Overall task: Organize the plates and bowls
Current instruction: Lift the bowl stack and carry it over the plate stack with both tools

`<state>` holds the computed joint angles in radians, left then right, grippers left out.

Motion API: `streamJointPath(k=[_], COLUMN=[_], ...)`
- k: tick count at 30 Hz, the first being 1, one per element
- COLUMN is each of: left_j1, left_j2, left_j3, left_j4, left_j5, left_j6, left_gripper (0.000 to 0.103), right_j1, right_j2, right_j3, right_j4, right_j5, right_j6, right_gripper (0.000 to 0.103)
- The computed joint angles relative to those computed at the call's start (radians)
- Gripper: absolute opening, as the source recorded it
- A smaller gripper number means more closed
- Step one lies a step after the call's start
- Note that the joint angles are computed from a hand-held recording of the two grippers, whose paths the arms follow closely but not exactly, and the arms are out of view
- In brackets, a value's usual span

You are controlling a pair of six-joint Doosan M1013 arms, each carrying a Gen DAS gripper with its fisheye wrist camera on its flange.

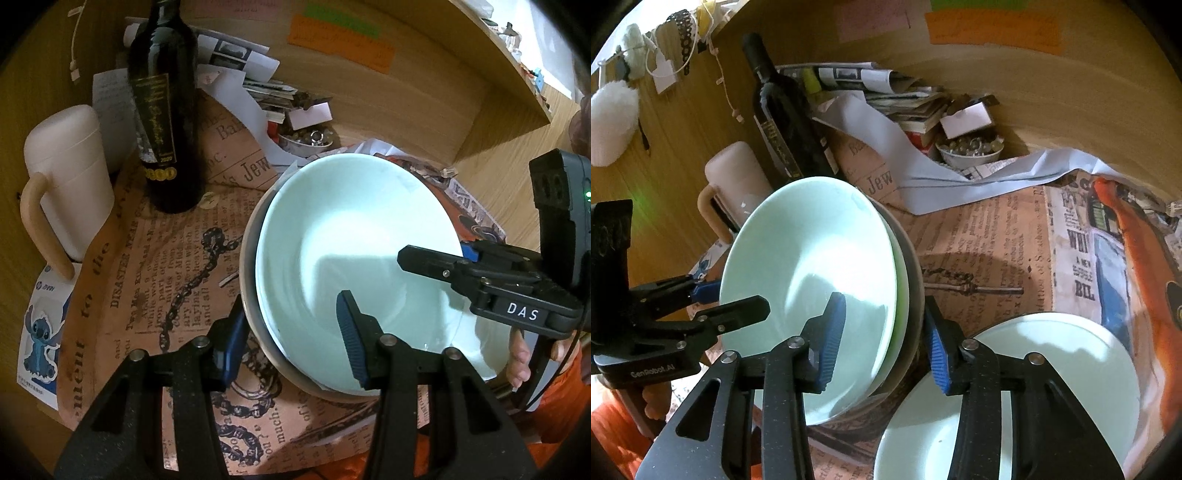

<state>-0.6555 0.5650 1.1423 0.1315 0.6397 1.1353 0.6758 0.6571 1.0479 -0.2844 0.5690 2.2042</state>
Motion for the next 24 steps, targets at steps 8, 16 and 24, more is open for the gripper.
streamJointPath(k=[8, 16, 24], left_j1=[-0.005, -0.013, -0.025], left_j2=[0.006, 0.009, 0.017], left_j3=[-0.014, -0.025, -0.046], left_j4=[-0.003, -0.011, -0.028], left_j5=[-0.022, -0.043, -0.047], left_j6=[0.021, 0.050, 0.092], left_gripper=[0.047, 0.047, 0.047], right_j1=[-0.001, -0.001, 0.005], right_j2=[-0.023, -0.052, -0.087], right_j3=[0.033, 0.073, 0.122], right_j4=[-0.063, -0.135, -0.237], right_j5=[-0.027, -0.045, -0.052], right_j6=[0.077, 0.155, 0.268], right_gripper=[0.038, 0.038, 0.038])
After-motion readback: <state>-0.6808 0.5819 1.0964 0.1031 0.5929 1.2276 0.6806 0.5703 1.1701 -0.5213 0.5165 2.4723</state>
